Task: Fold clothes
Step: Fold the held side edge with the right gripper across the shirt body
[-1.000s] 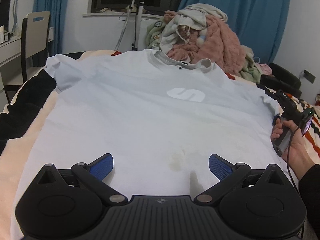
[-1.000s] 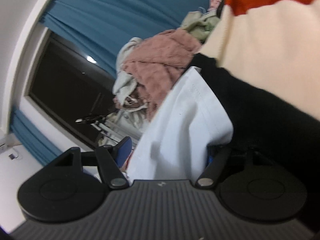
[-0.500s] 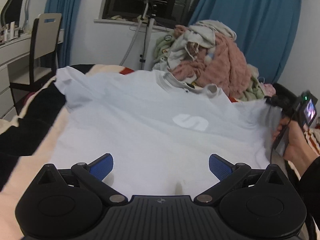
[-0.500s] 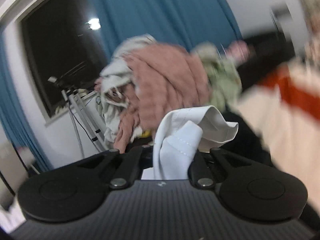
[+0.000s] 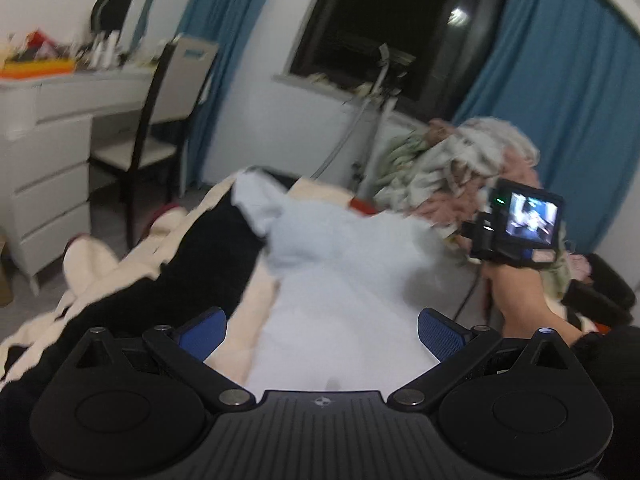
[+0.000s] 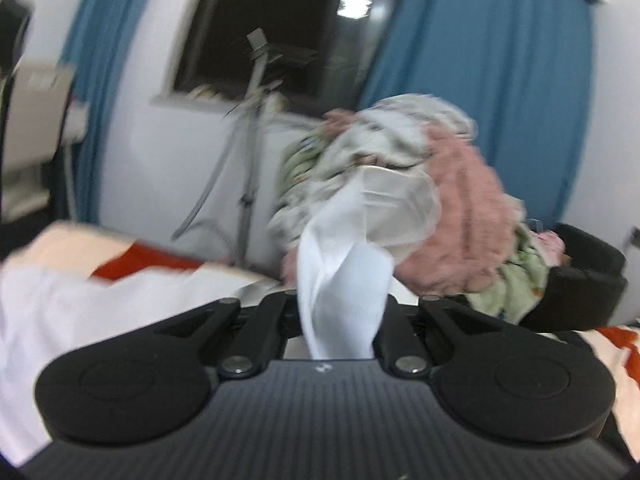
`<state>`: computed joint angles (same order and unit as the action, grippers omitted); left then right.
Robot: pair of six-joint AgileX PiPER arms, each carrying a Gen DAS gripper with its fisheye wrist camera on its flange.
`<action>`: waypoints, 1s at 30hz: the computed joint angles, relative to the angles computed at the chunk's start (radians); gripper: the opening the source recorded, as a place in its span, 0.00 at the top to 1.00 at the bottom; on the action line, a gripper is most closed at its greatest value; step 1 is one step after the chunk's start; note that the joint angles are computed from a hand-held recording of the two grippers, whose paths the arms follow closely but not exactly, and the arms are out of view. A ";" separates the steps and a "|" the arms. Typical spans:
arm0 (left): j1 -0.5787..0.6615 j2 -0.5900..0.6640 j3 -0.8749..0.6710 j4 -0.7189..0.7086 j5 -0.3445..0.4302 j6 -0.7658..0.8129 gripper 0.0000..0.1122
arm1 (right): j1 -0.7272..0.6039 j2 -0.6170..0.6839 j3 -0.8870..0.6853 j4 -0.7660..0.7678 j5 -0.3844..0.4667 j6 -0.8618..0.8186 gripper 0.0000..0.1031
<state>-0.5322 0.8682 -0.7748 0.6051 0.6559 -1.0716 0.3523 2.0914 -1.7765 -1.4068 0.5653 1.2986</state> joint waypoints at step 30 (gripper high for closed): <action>-0.479 -0.114 0.029 0.165 0.244 -0.188 0.09 | 0.093 -1.309 0.918 0.660 0.039 -0.253 0.21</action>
